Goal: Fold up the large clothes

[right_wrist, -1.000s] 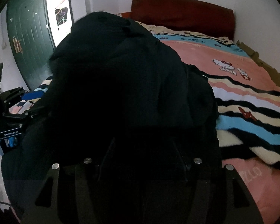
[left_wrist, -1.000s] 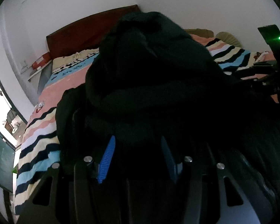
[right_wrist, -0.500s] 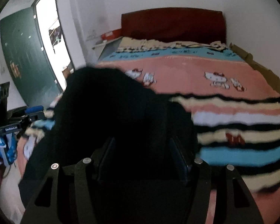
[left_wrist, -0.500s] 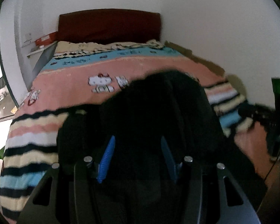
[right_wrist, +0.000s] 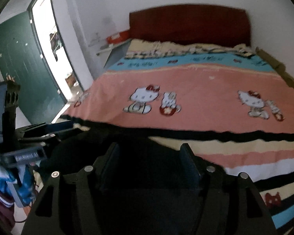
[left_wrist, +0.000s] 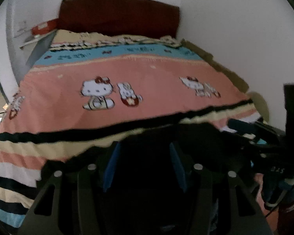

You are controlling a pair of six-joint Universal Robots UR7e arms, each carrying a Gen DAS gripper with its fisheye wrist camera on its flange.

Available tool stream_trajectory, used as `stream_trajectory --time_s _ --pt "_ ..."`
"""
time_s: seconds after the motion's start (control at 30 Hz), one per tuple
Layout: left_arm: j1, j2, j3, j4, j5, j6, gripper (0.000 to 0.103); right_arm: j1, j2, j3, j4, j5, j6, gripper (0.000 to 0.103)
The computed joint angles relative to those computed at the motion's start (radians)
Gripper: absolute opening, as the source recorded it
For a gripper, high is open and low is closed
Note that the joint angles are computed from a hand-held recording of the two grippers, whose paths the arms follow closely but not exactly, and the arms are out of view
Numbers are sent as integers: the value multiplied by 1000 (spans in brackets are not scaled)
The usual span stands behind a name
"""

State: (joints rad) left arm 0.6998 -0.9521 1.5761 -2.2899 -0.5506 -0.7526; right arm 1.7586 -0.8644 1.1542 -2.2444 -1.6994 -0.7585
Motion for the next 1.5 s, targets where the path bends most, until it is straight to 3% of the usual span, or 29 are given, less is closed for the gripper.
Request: stream_trajectory --time_s 0.13,0.3,0.53,0.67,0.9,1.1,1.33,1.4,1.5 --pt "-25 -20 94 14 -19 -38 50 -22 -30 51 77 3 -54 63" --pt "-124 -62 263 -55 7 -98 50 -58 -167 242 73 -31 -203 63" --pt "-242 -52 336 173 45 -321 56 -106 -329 414 51 -32 -319 63" --pt "-255 -27 372 171 62 -385 61 -144 -387 506 -8 -42 -378 64" --pt "-152 7 341 30 39 -288 63 -159 -313 482 -79 -55 -301 64" --pt "-111 34 337 -34 55 -240 63 -166 -228 437 -121 -45 -263 64" --pt "-135 29 278 173 47 -356 62 -141 -246 463 -156 -110 -262 64" --pt "-159 6 282 181 33 -383 62 -129 -254 450 -124 -128 -234 63" --pt "-197 -21 315 78 41 -352 62 -117 -311 481 -128 -107 -231 64"
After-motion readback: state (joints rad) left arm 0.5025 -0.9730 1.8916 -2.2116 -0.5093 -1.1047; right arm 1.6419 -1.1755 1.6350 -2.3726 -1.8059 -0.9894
